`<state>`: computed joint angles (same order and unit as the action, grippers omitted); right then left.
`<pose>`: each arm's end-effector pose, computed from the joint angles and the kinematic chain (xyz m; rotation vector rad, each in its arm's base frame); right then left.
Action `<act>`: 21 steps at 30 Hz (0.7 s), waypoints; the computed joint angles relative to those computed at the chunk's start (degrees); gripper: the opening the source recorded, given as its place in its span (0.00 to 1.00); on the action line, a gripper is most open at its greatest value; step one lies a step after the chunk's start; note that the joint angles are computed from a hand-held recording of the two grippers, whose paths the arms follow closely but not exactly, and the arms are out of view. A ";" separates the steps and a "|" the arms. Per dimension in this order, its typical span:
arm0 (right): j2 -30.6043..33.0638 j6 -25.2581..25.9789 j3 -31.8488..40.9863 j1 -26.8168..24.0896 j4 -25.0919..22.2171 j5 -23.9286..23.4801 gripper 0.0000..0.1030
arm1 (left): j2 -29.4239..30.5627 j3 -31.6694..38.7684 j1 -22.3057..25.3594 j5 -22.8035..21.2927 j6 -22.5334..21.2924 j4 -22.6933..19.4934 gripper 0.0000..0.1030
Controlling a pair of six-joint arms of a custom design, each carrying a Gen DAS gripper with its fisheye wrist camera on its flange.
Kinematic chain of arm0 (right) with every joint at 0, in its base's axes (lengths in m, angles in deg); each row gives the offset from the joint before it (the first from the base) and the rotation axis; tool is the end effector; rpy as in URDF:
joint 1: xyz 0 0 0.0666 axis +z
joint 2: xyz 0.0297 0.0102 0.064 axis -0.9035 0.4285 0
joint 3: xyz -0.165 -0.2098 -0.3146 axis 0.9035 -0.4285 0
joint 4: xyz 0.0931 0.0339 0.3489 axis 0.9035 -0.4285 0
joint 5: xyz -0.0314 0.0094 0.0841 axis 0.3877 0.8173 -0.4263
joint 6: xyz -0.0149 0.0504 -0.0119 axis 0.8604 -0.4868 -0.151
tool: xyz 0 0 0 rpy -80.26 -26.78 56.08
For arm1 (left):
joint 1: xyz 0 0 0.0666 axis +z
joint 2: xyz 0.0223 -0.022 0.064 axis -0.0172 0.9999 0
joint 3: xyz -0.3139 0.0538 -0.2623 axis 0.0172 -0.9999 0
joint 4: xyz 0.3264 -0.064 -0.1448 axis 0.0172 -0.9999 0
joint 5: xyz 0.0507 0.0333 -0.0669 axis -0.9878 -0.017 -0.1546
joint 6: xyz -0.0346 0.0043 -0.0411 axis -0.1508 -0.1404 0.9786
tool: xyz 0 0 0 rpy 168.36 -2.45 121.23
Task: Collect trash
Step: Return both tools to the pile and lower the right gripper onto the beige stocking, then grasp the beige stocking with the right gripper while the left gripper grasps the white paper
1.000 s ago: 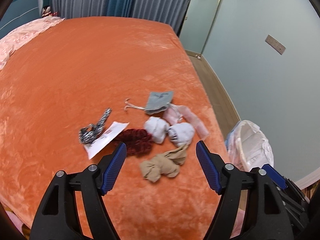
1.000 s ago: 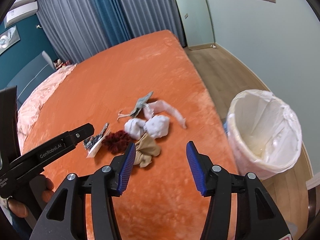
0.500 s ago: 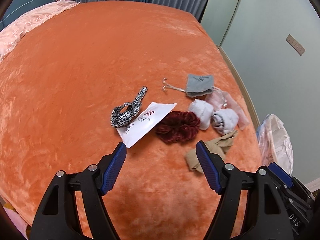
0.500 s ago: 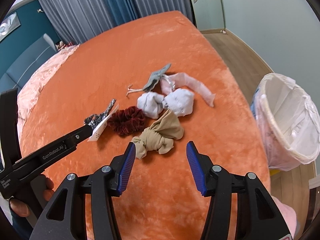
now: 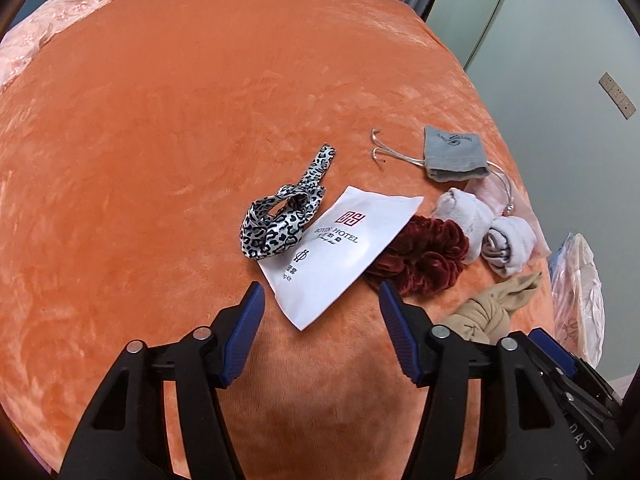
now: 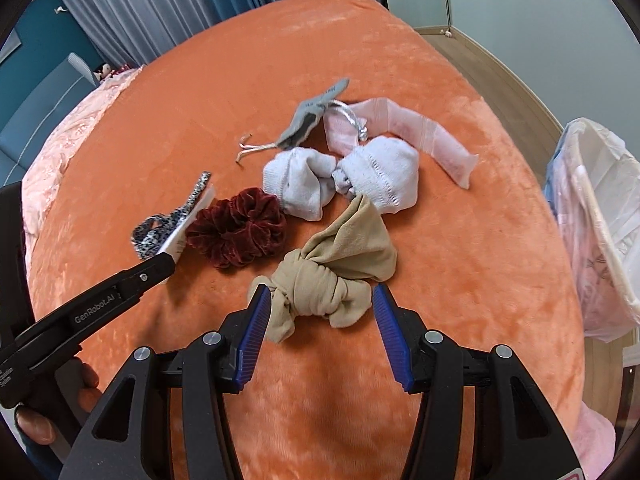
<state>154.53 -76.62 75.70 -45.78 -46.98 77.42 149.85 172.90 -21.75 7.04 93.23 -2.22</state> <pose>0.5016 0.1727 0.4291 0.1012 2.6700 0.3162 0.5339 -0.2023 0.4134 -0.2794 2.6408 -0.2983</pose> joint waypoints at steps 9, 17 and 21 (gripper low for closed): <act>2.97 -1.08 0.32 -0.19 1.03 -1.00 0.53 | 1.76 1.08 0.95 1.94 -0.39 -0.14 0.23; 3.35 -1.67 0.23 -0.64 2.14 -4.23 0.36 | 1.52 0.96 0.67 2.05 0.06 0.19 0.05; 2.37 -1.47 0.07 -0.59 2.29 -4.39 0.32 | 0.66 0.95 0.20 1.68 0.19 0.17 0.04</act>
